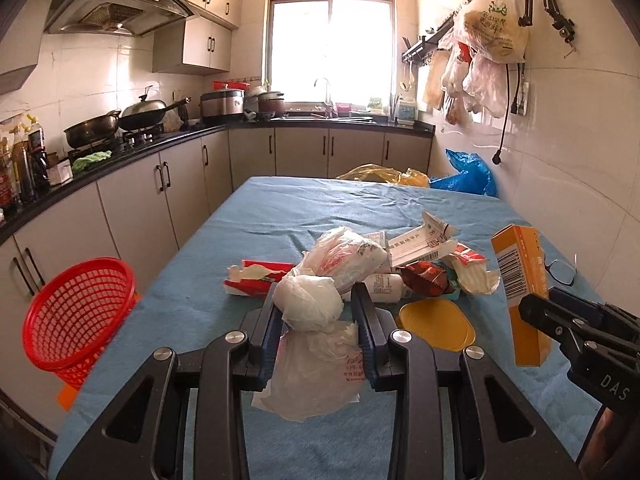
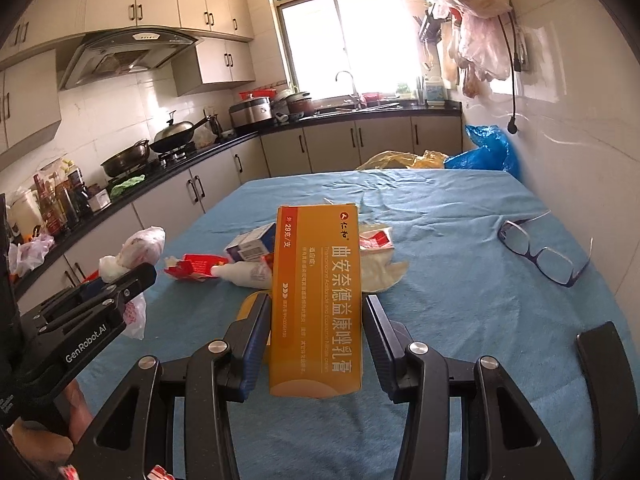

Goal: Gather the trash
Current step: 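Lift the white plastic bags and orange box off the table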

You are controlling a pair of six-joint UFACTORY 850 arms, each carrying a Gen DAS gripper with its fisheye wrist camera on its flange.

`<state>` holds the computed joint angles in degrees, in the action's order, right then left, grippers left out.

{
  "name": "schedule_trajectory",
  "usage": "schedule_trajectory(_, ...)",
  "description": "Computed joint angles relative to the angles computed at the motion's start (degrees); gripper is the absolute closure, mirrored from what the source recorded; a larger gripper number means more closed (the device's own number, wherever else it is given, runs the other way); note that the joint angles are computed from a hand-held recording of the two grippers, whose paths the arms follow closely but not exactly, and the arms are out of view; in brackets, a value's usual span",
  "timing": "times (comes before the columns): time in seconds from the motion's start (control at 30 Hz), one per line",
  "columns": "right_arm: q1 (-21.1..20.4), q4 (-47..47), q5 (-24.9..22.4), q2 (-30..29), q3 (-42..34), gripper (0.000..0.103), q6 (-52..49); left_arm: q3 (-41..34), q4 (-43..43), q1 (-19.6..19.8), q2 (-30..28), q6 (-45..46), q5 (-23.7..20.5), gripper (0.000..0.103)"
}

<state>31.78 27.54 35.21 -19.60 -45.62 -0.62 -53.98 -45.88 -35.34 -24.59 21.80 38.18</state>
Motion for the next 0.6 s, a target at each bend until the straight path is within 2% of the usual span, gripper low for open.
schedule_trajectory(0.6, 4.6, 4.3, -1.5, 1.3, -1.3, 0.052, -6.4, 6.3, 0.2, 1.3, 4.9, -3.0, 2.8, 0.07)
